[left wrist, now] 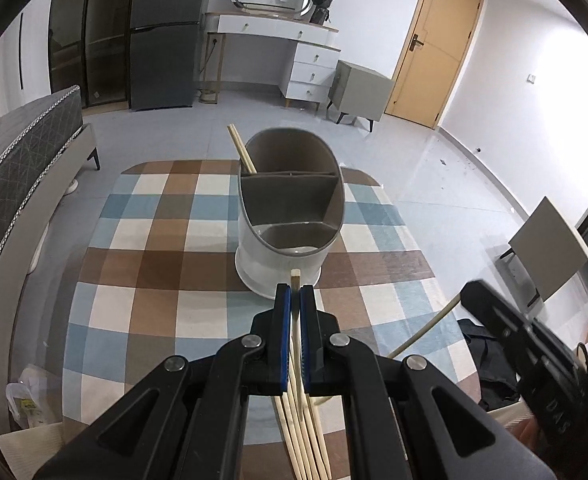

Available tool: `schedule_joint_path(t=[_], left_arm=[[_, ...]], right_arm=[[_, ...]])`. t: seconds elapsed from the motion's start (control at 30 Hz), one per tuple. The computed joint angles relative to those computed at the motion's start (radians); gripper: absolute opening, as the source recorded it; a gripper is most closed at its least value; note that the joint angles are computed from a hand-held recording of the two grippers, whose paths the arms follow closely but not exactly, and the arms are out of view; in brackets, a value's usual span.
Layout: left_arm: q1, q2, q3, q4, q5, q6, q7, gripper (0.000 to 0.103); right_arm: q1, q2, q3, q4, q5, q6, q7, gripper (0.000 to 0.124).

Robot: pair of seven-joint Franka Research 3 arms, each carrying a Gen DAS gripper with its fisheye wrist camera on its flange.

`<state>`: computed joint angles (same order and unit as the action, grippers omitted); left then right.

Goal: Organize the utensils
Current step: 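Carry the chopstick over the utensil holder and lower it in with the left gripper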

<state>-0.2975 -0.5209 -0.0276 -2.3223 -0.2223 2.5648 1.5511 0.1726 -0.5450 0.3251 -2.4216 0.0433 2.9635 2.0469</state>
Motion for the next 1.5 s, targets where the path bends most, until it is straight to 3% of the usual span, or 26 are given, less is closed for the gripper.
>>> schedule_joint_path(t=[0.23,0.5,0.83,1.13,1.5], left_arm=[[-0.016,-0.01,0.036,0.034,-0.04,-0.026,0.055,0.0],[-0.011,0.025,0.058,0.134,-0.098,-0.064,0.121,0.0],[0.03,0.138,0.044,0.304,-0.154,-0.072,0.18,0.0],[0.093,0.27,0.016,0.465,-0.201,-0.085,0.196,0.0],[0.168,0.408,-0.044,0.61,-0.225,-0.089,0.199,0.0]], right_arm=[[-0.045,-0.019,0.041,0.028,-0.046,-0.027,0.032,0.002],[-0.061,0.018,0.031,0.119,-0.094,-0.061,0.016,0.002],[-0.066,0.151,0.003,0.322,-0.165,-0.078,-0.024,0.002],[-0.021,0.318,-0.048,0.529,-0.245,-0.098,-0.044,0.002],[0.094,0.484,-0.165,0.711,-0.266,-0.114,-0.108,0.002]])
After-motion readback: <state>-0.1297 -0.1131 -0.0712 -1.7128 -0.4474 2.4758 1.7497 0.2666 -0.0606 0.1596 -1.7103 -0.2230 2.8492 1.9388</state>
